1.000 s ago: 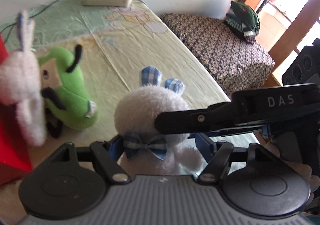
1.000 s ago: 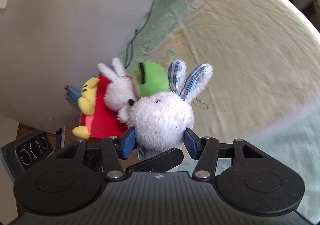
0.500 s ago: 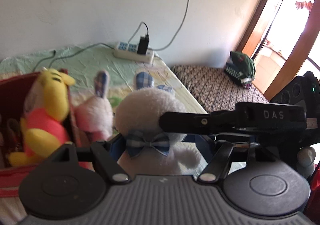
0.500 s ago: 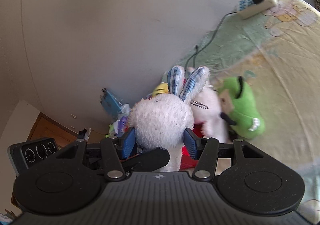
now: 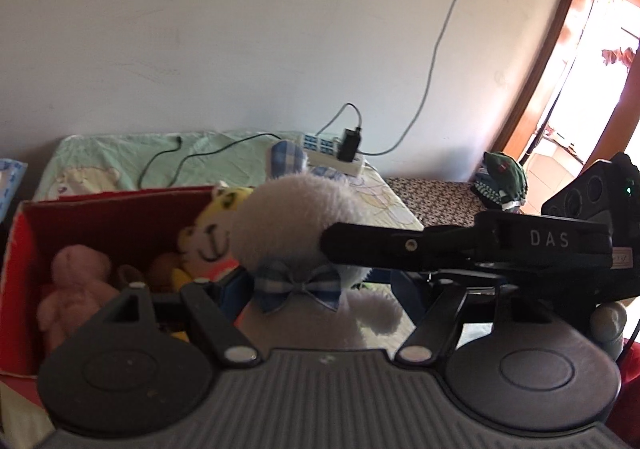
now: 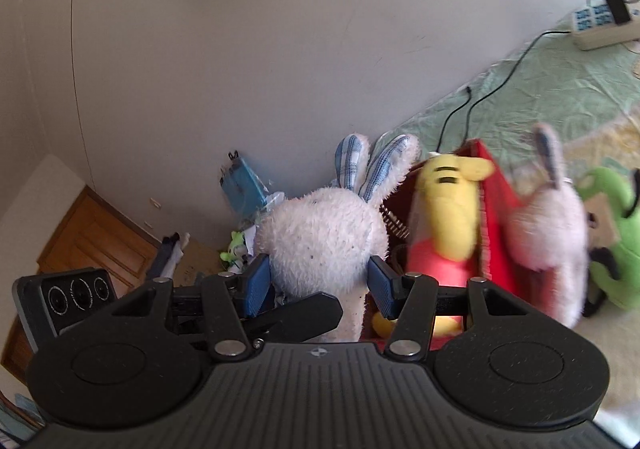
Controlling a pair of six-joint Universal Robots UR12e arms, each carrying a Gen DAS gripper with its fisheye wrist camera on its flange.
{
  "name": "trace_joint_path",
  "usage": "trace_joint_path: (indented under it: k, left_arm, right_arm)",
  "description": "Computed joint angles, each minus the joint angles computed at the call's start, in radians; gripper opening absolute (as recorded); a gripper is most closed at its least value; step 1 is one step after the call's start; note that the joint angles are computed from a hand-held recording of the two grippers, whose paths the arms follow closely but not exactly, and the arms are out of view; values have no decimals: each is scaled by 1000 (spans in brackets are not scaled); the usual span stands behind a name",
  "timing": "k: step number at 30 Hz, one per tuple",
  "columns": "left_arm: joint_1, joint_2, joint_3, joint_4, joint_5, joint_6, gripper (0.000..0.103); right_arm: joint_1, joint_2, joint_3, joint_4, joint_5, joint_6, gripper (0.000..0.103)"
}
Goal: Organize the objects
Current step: 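Lift the white bunny with the right gripper and carry it over the red box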
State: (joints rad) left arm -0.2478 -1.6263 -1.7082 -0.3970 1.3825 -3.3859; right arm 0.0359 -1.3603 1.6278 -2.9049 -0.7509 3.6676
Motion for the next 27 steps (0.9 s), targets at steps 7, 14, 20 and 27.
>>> trace_joint_path:
  k: [7, 14, 20, 27]
  left_arm:
    - [68, 8, -19, -20, -14, -10, 73]
    - [121, -11, -25, -60, -59, -36, 73]
    - [143, -27, -28, -92, -62, -38, 73]
    - [152, -50, -16, -141, -87, -25, 73]
  right_arm:
    - [66, 55, -114, 158, -90, -142, 55]
    - [98, 89, -165, 278, -153, -214, 55]
    - [125, 111, -201, 336, -216, -274, 54]
    - [137, 125, -223, 394, -275, -315, 55]
